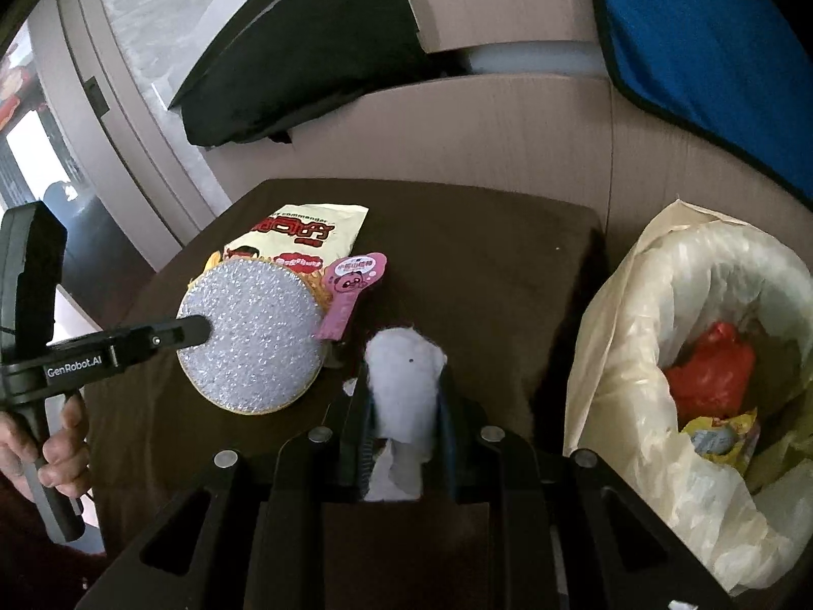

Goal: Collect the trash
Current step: 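Carry the silver pack and tissue over the bin with both grippers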

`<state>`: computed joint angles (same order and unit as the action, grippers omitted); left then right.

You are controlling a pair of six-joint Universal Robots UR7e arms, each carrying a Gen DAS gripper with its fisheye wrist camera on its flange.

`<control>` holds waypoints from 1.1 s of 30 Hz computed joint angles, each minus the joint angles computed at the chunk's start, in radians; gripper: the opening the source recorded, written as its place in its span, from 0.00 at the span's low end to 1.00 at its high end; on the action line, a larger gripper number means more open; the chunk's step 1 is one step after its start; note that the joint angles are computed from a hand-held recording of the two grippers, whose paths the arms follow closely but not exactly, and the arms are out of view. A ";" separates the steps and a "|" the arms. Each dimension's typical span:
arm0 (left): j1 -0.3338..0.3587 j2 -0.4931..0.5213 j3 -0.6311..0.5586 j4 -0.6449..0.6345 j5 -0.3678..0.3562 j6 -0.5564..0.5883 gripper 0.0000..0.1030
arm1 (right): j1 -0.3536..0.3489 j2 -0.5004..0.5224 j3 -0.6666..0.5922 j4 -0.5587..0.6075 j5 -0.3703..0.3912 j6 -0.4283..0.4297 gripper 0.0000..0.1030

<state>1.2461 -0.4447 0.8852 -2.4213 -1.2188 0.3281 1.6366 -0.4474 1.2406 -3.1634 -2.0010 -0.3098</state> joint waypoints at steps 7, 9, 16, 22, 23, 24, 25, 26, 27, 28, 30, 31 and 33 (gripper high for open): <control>-0.047 -0.090 0.155 -0.207 -0.013 0.109 0.12 | 0.030 -0.033 0.054 -0.115 0.009 -0.040 0.20; -0.067 -0.122 0.206 -0.277 -0.037 0.139 0.12 | 0.042 -0.050 0.074 -0.158 0.011 -0.057 0.20; -0.126 -0.170 0.272 -0.383 -0.134 0.189 0.12 | 0.094 -0.122 0.147 -0.344 -0.008 -0.162 0.20; -0.177 -0.157 0.265 -0.405 -0.206 0.201 0.12 | 0.124 -0.176 0.194 -0.497 -0.059 -0.249 0.20; -0.184 -0.156 0.265 -0.408 -0.212 0.204 0.12 | 0.125 -0.187 0.205 -0.517 -0.060 -0.253 0.20; -0.192 -0.154 0.266 -0.411 -0.219 0.204 0.12 | 0.126 -0.196 0.214 -0.536 -0.061 -0.254 0.20; -0.200 -0.146 0.260 -0.410 -0.229 0.207 0.12 | 0.127 -0.209 0.228 -0.558 -0.064 -0.253 0.20; -0.206 -0.142 0.258 -0.409 -0.234 0.210 0.12 | 0.126 -0.225 0.244 -0.583 -0.065 -0.253 0.20; -0.212 -0.134 0.251 -0.407 -0.238 0.214 0.12 | 0.124 -0.238 0.258 -0.607 -0.066 -0.254 0.20; -0.219 -0.122 0.244 -0.410 -0.240 0.221 0.12 | 0.123 -0.251 0.272 -0.634 -0.069 -0.258 0.20; -0.228 -0.105 0.236 -0.412 -0.241 0.226 0.12 | 0.123 -0.265 0.284 -0.663 -0.081 -0.264 0.20; -0.233 -0.095 0.232 -0.410 -0.241 0.225 0.12 | 0.121 -0.275 0.293 -0.677 -0.088 -0.267 0.20; -0.241 -0.071 0.218 -0.398 -0.237 0.224 0.12 | 0.115 -0.287 0.310 -0.706 -0.106 -0.279 0.20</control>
<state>1.0053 -0.5159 1.1028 -2.8196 -1.4556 0.5520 1.7513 -0.7348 1.5505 -3.8697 -2.1071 -0.5884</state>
